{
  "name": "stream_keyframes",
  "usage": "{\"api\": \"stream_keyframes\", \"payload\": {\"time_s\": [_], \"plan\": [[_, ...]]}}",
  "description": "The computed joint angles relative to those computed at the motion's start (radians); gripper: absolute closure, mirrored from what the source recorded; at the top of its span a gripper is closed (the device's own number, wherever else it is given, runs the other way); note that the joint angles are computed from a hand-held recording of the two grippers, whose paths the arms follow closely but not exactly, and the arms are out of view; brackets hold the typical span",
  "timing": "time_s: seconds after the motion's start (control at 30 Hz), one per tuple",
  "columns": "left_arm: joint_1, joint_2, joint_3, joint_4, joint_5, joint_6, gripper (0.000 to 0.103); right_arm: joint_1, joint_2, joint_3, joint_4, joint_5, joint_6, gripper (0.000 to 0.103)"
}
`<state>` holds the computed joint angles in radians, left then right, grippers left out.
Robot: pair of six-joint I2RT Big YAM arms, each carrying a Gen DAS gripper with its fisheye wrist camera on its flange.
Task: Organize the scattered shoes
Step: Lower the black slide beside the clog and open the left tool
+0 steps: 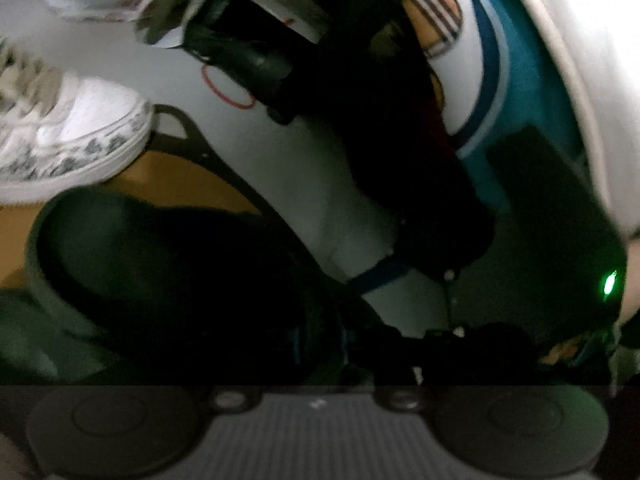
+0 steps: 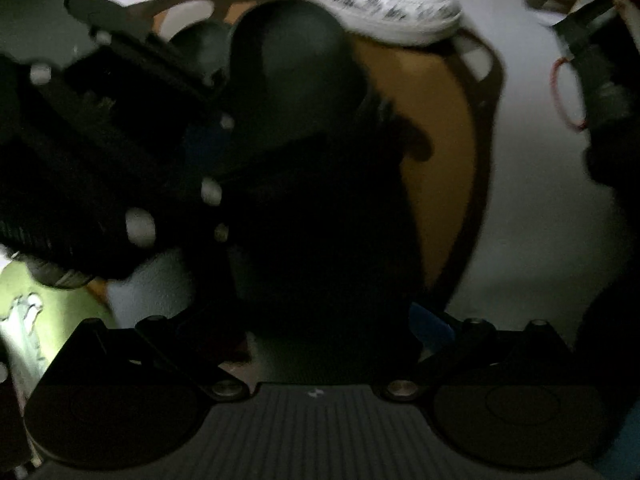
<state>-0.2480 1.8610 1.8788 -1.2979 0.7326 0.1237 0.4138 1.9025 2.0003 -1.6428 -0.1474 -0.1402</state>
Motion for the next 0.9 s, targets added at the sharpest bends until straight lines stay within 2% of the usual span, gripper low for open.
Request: {"api": "stream_keyframes", "payload": {"time_s": [0.17, 0.23, 0.3, 0.33, 0.5, 0.63, 0.77, 0.9], "plan": [[0.009, -0.041, -0.035, 0.039, -0.04, -0.081, 0.074, 0.011, -0.023, -0.036, 0.016, 0.003, -0.003, 0.0], [0.01, -0.058, -0.044, 0.057, -0.068, -0.11, 0.067, 0.01, -0.026, -0.033, 0.009, -0.019, -0.001, 0.0], [0.012, -0.081, -0.053, 0.076, -0.103, -0.138, 0.049, 0.008, -0.028, -0.032, 0.008, -0.036, 0.001, 0.0], [0.013, -0.095, -0.062, 0.088, -0.124, -0.154, 0.046, 0.007, -0.028, -0.029, 0.008, -0.045, 0.005, 0.0], [0.028, -0.16, -0.098, 0.11, -0.202, -0.21, 0.037, 0.002, -0.022, 0.002, 0.015, -0.07, 0.026, 0.0], [0.059, -0.208, -0.122, 0.098, -0.227, -0.241, 0.036, 0.005, -0.023, 0.013, 0.046, -0.028, 0.035, 0.0], [0.08, -0.256, -0.154, 0.102, -0.256, -0.279, 0.034, 0.001, -0.011, 0.013, 0.062, -0.029, 0.063, 0.0], [0.114, -0.334, -0.184, 0.05, -0.34, -0.24, 0.031, 0.008, -0.003, 0.012, 0.085, -0.023, 0.059, 0.0]]}}
